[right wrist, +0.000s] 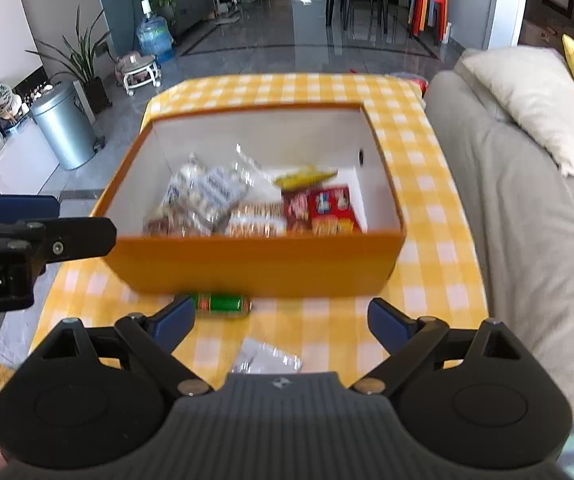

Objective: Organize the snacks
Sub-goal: 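Withdraw both tools from the box toward the green sausage and white packet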

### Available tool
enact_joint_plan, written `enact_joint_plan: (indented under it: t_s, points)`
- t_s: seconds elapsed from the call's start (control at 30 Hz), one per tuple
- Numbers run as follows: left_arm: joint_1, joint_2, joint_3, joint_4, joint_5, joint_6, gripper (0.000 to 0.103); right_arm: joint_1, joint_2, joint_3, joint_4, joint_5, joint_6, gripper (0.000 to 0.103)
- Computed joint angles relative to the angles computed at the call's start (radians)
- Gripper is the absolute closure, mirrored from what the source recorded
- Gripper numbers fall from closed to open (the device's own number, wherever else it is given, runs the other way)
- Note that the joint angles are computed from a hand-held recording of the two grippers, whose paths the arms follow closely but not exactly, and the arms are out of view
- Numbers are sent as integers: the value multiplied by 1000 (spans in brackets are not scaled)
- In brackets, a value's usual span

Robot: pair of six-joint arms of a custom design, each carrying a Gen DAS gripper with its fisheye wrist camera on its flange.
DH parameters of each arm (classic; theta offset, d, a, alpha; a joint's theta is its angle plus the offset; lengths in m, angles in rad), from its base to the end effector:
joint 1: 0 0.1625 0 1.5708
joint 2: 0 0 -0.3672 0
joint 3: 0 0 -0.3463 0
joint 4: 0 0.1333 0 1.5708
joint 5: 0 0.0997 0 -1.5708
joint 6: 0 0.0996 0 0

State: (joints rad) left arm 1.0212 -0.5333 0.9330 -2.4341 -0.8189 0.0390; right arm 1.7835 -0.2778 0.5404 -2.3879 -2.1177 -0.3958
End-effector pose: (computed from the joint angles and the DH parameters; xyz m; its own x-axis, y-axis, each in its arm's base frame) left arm -0.2237 -0.7506 0.1939 -0.7636 0.1507 -0.6279 0.4974 0.7574 -0.4230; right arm 0.2522 -0.7815 0.1535 -0.7545 -0.2398 0.6109 -0.5098 0.8004 -0.3154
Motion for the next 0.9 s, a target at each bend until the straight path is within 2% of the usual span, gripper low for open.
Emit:
enact_joint_plan:
  t_s: [0.17,0.23,0.33,0.53,0.6,0.67,0.77,0.9]
  points:
    - [19,-52,102,21,-67,-127,26,-11,-83,189,-76,-8,5,13]
    - [26,-72,156,-19,-95,-145,26,-14,-97,233,-111,-24,-11,10]
    - [22,-82,214,-82,-76,-131,26,-26,-121,292,-141,-21,-16,10]
    - [11,-81,279,-160,-55,-156,23,-51,-152,349,-106,-24,57,10]
    - [11,-77,278,-118,-49,-178,23,-54,-156,353,-93,-19,77,10]
    - [18,-67,240,-13,-51,-217,24,-59,-156,355,-88,-17,91,10]
    - [37,-67,193,111,-108,-265,28,-69,-157,352,-58,1,125,10]
    - [57,-72,177,149,-152,-293,32,-86,-155,339,-6,29,165,16]
